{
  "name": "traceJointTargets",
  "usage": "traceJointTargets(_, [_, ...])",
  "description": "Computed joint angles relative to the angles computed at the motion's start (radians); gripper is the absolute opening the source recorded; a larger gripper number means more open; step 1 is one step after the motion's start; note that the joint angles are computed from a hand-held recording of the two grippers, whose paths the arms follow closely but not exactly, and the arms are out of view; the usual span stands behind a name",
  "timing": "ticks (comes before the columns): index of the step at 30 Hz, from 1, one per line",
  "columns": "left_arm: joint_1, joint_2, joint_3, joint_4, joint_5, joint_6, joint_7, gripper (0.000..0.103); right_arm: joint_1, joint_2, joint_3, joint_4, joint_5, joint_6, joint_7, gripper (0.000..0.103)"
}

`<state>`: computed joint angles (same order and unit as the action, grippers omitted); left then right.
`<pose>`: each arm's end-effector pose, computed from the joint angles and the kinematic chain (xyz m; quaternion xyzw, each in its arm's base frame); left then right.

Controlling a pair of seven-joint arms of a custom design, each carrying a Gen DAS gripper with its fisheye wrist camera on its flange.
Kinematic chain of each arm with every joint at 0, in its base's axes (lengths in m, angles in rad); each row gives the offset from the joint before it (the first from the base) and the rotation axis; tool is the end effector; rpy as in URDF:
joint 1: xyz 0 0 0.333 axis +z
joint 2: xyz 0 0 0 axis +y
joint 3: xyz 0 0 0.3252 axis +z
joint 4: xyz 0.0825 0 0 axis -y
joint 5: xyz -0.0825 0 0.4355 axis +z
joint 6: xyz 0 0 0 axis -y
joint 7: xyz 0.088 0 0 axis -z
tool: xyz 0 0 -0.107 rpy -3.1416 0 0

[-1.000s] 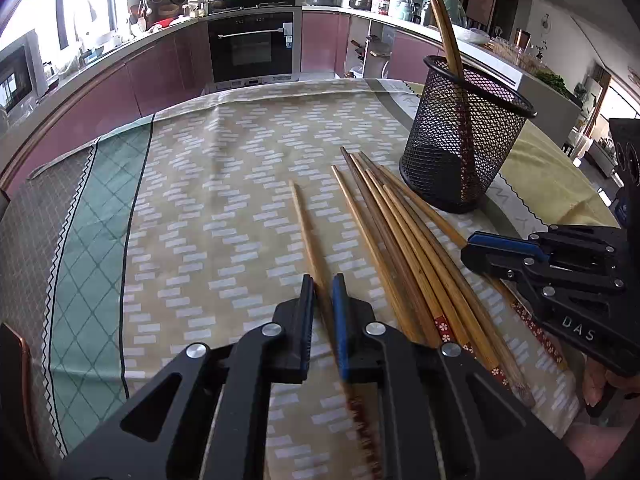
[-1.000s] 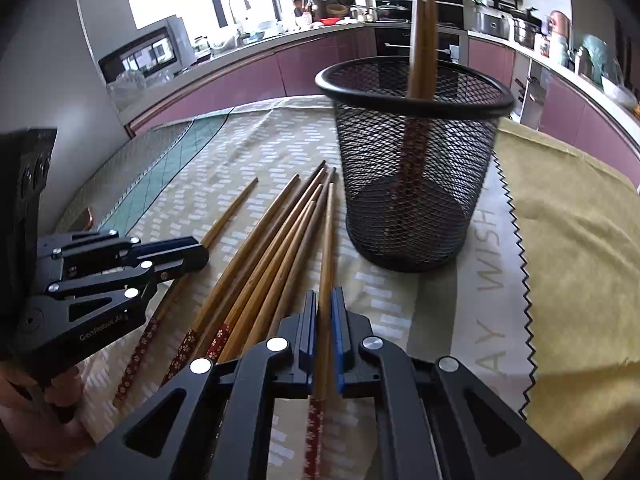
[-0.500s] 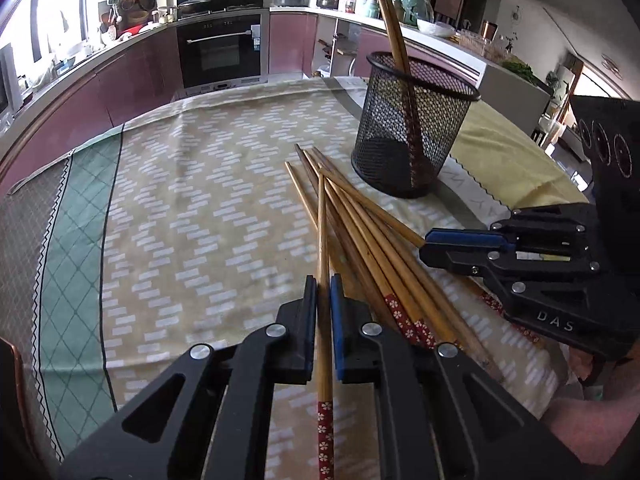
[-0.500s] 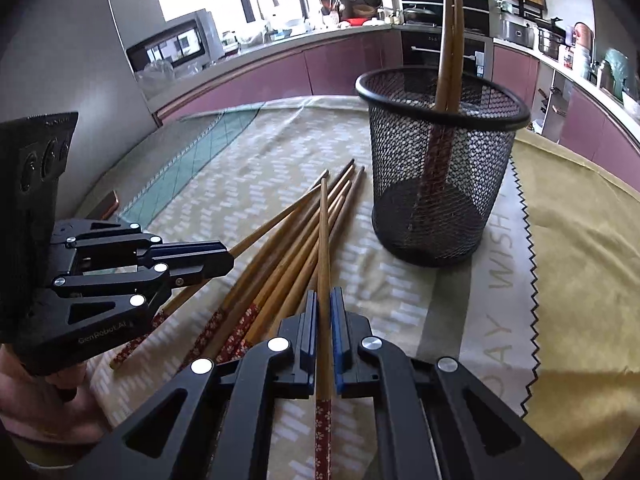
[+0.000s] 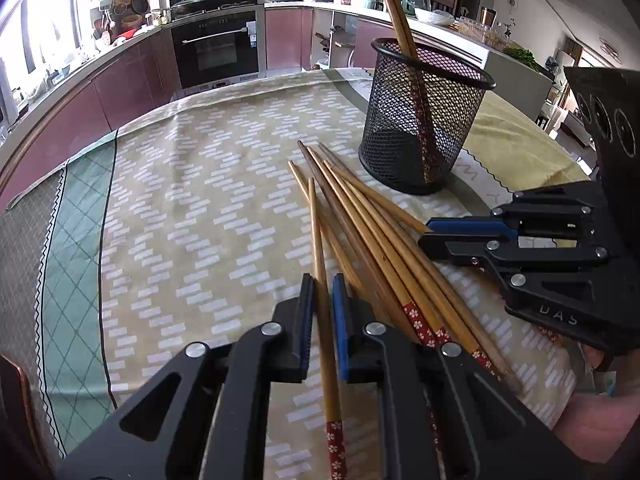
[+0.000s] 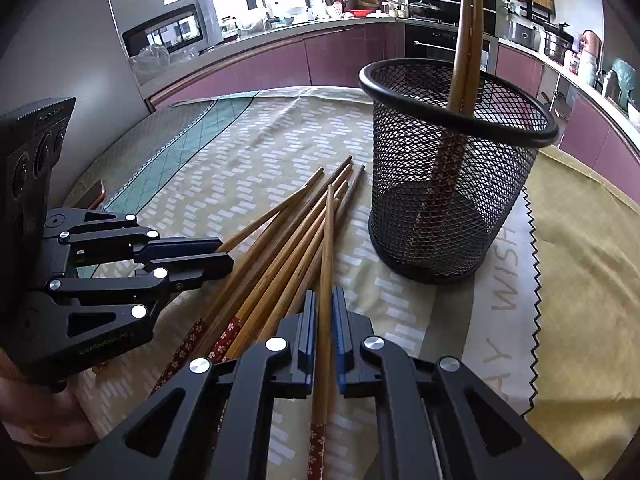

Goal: Organize utensils
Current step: 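Lift the second chopstick upright with the right gripper above the cup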

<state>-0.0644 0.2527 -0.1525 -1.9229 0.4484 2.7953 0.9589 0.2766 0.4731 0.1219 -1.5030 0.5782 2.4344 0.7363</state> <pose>0.6780 -0.1636 0.4104 -0.6814 0.6561 -0.2379 0.2202 0.7249 0.2894 0.4346 -0.8817 0.3337 -0.0456 0.3305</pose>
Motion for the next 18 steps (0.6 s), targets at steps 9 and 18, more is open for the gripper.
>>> traceJointTargets(9, [0.035, -0.063, -0.023, -0.056, -0.065, 0.106, 0.046, 0.007, -0.062, -0.091, 0.035, -0.082, 0.174, 0.051, -0.137, 0.006])
traceJointTargets(18, [0.076, -0.143, -0.072, -0.109, -0.261, 0.228, 0.229, 0.007, -0.110, -0.149, 0.034, -0.096, 0.381, 0.021, -0.250, 0.006])
